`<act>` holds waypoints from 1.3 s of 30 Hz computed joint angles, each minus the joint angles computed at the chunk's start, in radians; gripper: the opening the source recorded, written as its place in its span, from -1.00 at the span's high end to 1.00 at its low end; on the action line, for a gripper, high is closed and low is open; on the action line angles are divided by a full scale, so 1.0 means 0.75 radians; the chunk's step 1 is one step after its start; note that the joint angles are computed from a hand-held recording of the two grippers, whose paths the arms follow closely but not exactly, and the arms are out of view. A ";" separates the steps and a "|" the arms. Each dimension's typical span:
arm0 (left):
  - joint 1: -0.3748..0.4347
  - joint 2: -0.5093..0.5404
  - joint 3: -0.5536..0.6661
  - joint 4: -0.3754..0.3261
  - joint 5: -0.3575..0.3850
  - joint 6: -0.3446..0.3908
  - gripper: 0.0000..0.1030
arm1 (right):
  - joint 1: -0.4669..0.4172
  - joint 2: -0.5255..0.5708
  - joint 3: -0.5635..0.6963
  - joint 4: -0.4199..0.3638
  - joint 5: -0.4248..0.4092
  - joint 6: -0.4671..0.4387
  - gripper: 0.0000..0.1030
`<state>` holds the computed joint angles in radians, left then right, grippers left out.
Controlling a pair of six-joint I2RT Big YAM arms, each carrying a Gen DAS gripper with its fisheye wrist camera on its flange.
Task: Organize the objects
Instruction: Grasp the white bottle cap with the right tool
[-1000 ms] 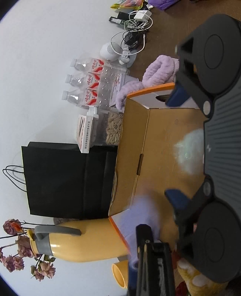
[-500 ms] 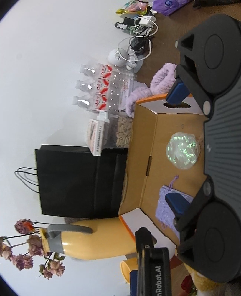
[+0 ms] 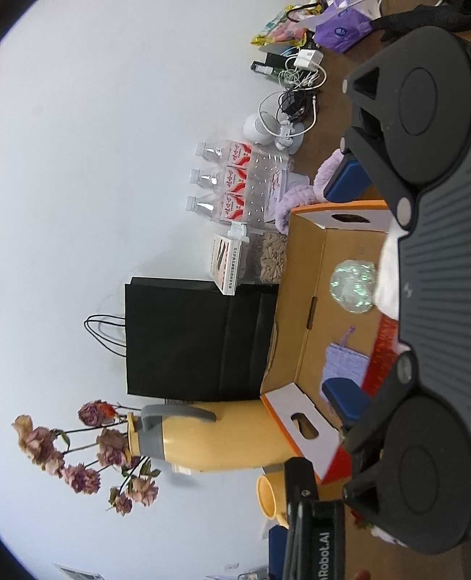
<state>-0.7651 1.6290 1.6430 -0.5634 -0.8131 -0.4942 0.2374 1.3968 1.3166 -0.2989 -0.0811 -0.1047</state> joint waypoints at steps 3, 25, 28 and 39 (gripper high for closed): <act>-0.033 -0.043 -0.054 -0.037 -0.015 -0.036 -1.00 | -0.009 -0.076 -0.076 -0.008 -0.017 0.001 -1.00; -0.172 -0.260 -0.417 -0.363 -0.033 -0.481 -1.00 | -0.091 -0.406 -0.486 -0.257 -0.026 -0.039 -1.00; -0.171 -0.278 -0.451 -0.380 -0.017 -0.550 -1.00 | -0.094 -0.408 -0.504 -0.286 -0.039 -0.034 -1.00; -0.163 -0.279 -0.468 -0.394 0.022 -0.592 -1.00 | -0.094 -0.379 -0.510 -0.296 -0.121 -0.008 -0.13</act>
<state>-0.8874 1.4197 1.2921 -0.8591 -0.7969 -0.9382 0.1666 1.1130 0.9342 -0.5207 -0.1716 -0.1109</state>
